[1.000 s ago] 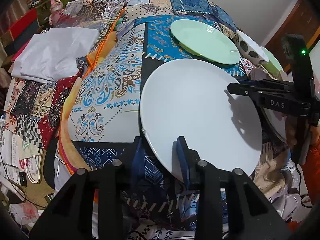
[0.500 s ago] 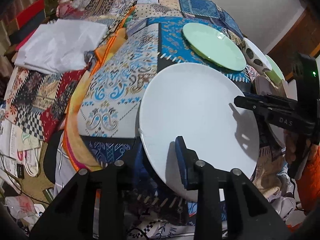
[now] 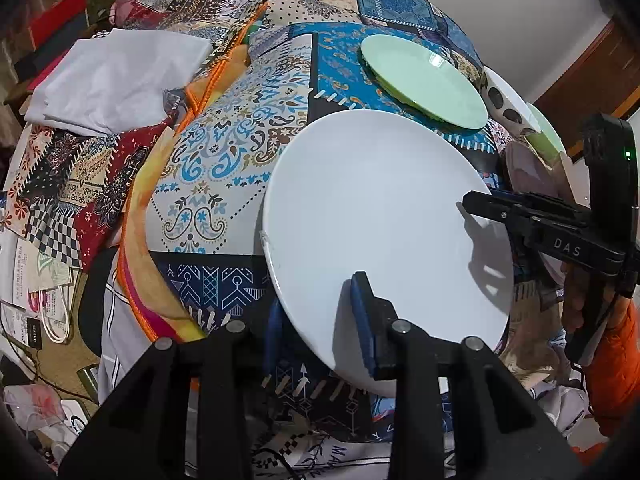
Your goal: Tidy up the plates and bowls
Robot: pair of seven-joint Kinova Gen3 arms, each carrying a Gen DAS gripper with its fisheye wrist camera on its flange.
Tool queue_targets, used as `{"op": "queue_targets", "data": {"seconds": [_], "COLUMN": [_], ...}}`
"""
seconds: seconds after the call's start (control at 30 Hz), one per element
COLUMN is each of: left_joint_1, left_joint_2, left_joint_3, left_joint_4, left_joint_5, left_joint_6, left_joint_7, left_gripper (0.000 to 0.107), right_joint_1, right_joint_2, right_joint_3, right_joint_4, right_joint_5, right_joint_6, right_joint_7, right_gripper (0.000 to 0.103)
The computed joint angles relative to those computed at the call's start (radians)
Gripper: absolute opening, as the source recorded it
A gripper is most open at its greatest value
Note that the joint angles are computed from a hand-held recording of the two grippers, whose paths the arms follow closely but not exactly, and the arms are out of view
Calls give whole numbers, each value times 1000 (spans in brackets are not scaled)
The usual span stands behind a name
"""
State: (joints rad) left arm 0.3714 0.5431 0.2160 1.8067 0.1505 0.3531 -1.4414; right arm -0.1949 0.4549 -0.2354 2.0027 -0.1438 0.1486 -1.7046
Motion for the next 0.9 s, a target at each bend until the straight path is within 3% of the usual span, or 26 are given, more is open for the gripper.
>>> {"op": "queue_targets", "data": {"seconds": [0.17,0.3,0.9], "left_joint_1": [58,55,119], "left_joint_2": [-10,-15,-32], "left_joint_3": [-51,-42,-46], "left_joint_4": [-12,-12,-78], "left_joint_5": [-36,-42,-87], "left_joint_6": [13,9,6], "left_joint_7": [57,69,111], "left_gripper": [32,32,32], "right_joint_1": [-2,39,118], "right_joint_2": [-12,-30,-147], "right_joint_3": [1,-36,-64], "right_joint_4": [21,47,165], "right_joint_5": [-2,-7,29], "right_joint_6": [-30,-62,-148], "right_joint_7": [-14,-21,-107], "right_gripper": [26,26,26]}}
